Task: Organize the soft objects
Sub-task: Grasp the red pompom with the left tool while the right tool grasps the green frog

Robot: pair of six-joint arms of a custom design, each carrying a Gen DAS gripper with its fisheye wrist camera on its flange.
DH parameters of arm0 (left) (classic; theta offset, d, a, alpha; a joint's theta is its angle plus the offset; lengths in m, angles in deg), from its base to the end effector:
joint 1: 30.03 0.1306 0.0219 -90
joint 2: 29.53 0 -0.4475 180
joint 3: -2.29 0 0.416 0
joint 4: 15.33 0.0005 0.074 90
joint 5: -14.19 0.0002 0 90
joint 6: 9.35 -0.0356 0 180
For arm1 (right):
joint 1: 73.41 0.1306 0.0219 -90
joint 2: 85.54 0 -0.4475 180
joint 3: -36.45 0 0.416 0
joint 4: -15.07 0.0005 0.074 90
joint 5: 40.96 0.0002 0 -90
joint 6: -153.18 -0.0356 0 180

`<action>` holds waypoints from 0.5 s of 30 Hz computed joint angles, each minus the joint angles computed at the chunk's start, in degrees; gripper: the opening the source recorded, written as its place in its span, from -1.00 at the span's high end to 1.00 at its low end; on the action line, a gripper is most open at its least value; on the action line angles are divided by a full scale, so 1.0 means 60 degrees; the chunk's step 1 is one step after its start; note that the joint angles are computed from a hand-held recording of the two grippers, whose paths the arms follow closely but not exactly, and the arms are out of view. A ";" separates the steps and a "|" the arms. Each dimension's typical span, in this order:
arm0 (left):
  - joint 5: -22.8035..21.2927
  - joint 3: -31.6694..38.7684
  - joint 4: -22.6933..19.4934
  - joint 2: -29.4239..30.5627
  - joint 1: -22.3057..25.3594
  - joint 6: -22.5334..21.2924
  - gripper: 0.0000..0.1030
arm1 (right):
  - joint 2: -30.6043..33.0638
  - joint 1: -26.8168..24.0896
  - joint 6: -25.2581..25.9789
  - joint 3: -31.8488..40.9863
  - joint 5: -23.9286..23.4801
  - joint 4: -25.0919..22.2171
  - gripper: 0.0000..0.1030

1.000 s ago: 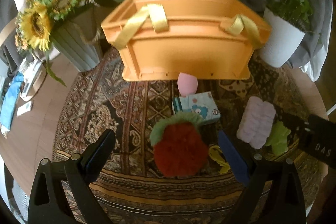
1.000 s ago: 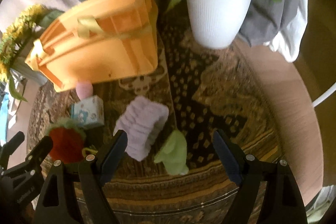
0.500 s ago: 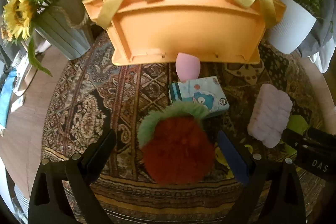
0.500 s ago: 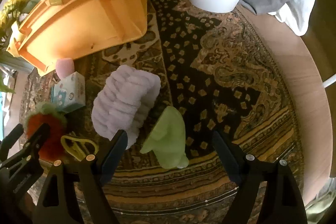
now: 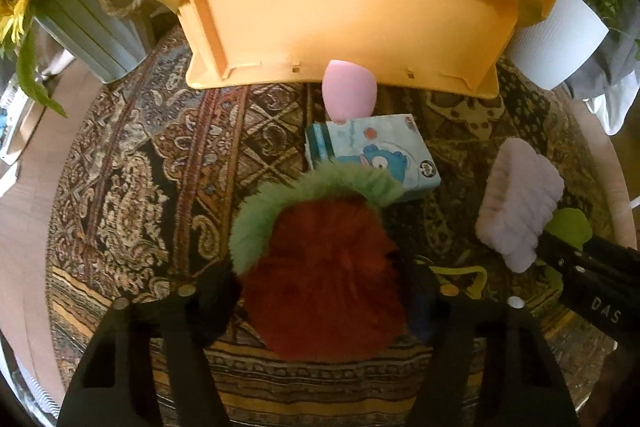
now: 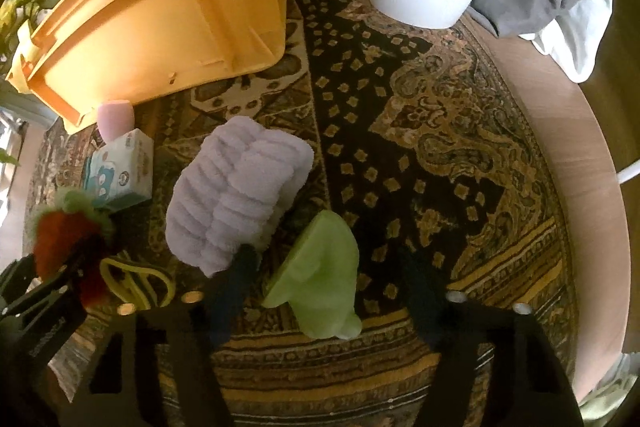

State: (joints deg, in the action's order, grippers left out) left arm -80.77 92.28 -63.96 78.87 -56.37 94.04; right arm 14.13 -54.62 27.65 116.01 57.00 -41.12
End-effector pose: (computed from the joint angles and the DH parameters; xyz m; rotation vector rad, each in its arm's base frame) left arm 0.5392 -0.2641 0.3230 0.2845 2.7201 -0.0773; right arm 0.4878 0.1602 0.3225 0.4409 2.8319 -0.0203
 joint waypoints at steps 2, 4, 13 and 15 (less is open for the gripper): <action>-0.0023 -0.0023 0.0026 0.0001 -0.0017 -0.0052 -0.03 | -0.0004 -0.0050 -0.0010 -0.0063 -0.0250 0.0078 0.04; -0.0034 -0.0051 0.0067 -0.0002 -0.0038 -0.0156 0.06 | -0.0024 -0.0087 0.0008 -0.0132 -0.0502 0.0229 0.15; -0.0103 -0.0217 0.0361 -0.0209 -0.0094 -0.0393 0.20 | -0.0386 0.0009 0.0091 -0.0307 -0.0372 0.0603 0.16; -0.0257 -0.0262 0.0469 -0.0311 -0.0152 -0.0478 0.21 | -0.0529 0.0060 0.0152 -0.0288 -0.0209 0.0583 0.16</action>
